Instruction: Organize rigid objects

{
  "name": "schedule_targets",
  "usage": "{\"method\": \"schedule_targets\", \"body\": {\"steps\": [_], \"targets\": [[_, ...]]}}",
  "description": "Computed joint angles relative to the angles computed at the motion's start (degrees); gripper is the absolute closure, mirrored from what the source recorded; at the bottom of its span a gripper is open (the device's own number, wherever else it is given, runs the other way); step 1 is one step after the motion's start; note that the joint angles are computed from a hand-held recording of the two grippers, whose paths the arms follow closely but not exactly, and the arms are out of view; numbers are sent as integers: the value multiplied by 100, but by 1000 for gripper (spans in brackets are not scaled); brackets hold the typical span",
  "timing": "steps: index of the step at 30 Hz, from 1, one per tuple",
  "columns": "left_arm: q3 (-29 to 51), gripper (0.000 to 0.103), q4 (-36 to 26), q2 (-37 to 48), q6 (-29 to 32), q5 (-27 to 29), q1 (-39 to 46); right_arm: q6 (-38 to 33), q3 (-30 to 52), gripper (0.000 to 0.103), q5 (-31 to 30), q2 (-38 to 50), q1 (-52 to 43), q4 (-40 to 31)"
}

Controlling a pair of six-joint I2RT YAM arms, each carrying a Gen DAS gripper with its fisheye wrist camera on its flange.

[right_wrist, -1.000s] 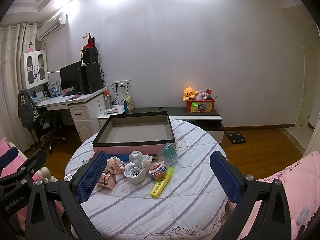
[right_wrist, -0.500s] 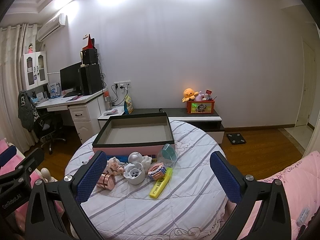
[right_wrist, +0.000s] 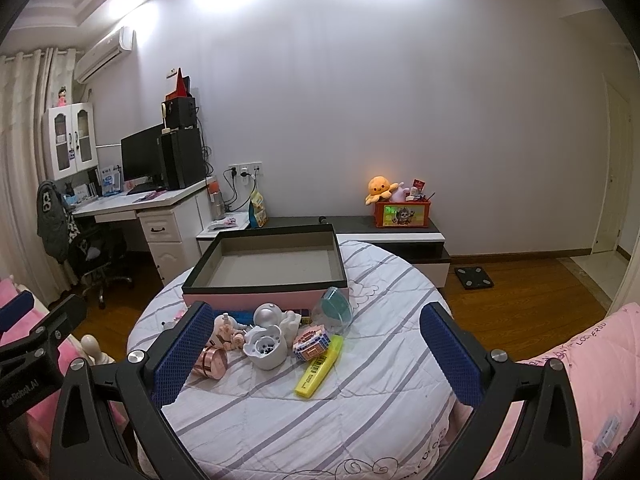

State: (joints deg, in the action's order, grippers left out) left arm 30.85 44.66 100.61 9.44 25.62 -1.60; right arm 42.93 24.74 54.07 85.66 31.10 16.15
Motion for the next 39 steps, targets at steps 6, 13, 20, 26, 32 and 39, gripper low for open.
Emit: {"method": "schedule_targets", "body": {"steps": [6, 13, 20, 26, 32, 39], "targets": [[321, 0, 57, 715, 109, -287, -199, -99, -43, 0, -420, 506, -380, 468], [826, 0, -36, 1618, 170, -587, -539, -182, 68, 0, -1115, 1476, -936, 1074], [1772, 0, -380, 2696, 180, -1078, -1025, -400, 466, 0, -1850, 2685, -1515, 1568], [2695, 0, -894, 3431, 166, -1409, -1353, -674, 1024, 0, -2459, 3509, -2007, 1594], [3228, 0, -1146, 3809, 211, -1682, -1526, -823, 1420, 0, -2756, 4005, -2218, 1615], [3455, 5, -1321, 3931, 374, -1763, -1621, -856, 1705, 0, -2842, 4339, -2224, 1574]]}}
